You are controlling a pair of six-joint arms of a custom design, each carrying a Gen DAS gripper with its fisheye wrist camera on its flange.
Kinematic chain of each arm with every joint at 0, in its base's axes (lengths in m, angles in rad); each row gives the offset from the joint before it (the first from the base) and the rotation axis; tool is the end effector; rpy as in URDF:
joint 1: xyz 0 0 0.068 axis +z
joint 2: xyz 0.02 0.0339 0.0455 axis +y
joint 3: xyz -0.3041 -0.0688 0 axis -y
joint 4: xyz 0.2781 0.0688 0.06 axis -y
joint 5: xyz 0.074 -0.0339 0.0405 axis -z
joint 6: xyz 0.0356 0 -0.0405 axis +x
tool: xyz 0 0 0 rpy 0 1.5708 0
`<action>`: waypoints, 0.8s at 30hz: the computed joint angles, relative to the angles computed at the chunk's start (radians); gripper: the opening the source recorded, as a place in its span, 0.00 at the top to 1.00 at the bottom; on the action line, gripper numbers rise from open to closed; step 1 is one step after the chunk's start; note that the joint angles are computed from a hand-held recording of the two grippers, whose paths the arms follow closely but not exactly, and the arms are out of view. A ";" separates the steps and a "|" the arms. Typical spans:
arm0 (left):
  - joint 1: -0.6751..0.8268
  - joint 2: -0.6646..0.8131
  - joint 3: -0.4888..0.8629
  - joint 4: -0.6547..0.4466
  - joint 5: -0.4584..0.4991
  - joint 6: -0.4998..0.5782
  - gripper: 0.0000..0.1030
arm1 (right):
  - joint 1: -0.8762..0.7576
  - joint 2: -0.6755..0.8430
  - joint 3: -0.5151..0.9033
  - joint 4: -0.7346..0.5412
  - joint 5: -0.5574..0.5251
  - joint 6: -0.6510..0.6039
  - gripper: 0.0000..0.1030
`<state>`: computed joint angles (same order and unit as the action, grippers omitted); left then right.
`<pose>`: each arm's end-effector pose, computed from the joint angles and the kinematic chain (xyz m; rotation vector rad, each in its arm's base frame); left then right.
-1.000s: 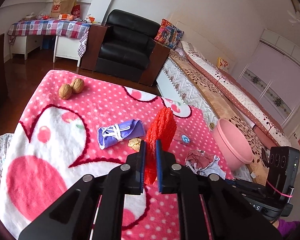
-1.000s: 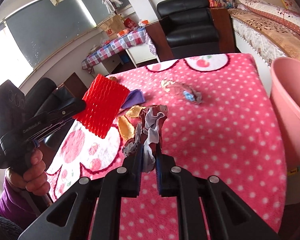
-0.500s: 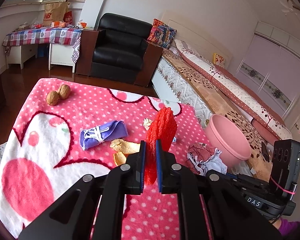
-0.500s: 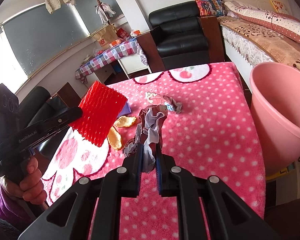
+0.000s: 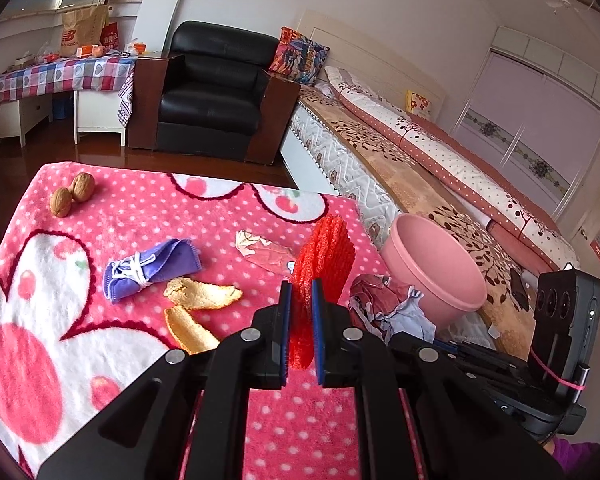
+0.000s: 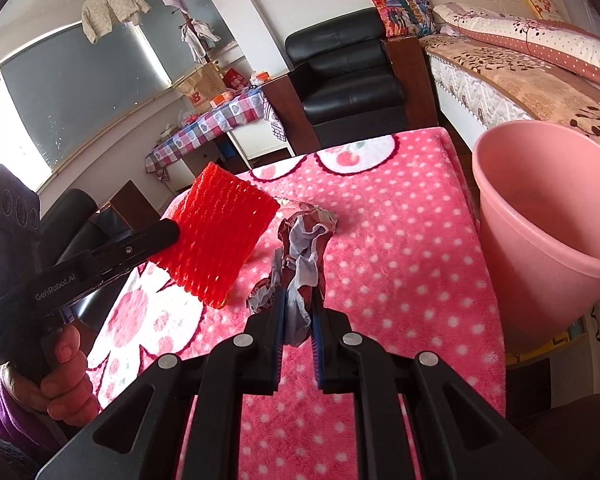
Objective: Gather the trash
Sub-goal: 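Carry the red scrubber and grey rag over the pink bucket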
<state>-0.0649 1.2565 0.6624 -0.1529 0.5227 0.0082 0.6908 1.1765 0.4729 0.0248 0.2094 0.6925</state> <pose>0.2652 -0.0350 0.2255 0.3466 2.2495 -0.6324 0.1887 0.1464 0.1918 0.1165 2.2797 0.5107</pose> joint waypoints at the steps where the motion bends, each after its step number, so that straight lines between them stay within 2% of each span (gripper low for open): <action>1: -0.011 0.001 0.001 0.003 -0.007 -0.003 0.91 | -0.007 -0.008 -0.004 0.000 -0.003 -0.001 0.89; 12: -0.154 0.033 0.050 0.013 -0.078 -0.049 0.91 | -0.112 -0.187 -0.056 -0.070 0.000 -0.026 0.89; 17: -0.232 0.068 0.090 0.029 -0.105 -0.077 0.91 | -0.218 -0.290 -0.076 -0.124 -0.023 -0.057 0.89; 24: -0.358 0.143 0.168 0.073 -0.146 -0.120 0.91 | -0.450 -0.429 -0.091 -0.217 -0.103 -0.145 0.89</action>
<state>-0.4231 1.3997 0.8305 -0.0802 0.3765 -0.1123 0.2412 0.7475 0.3816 -0.1918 0.1064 0.5474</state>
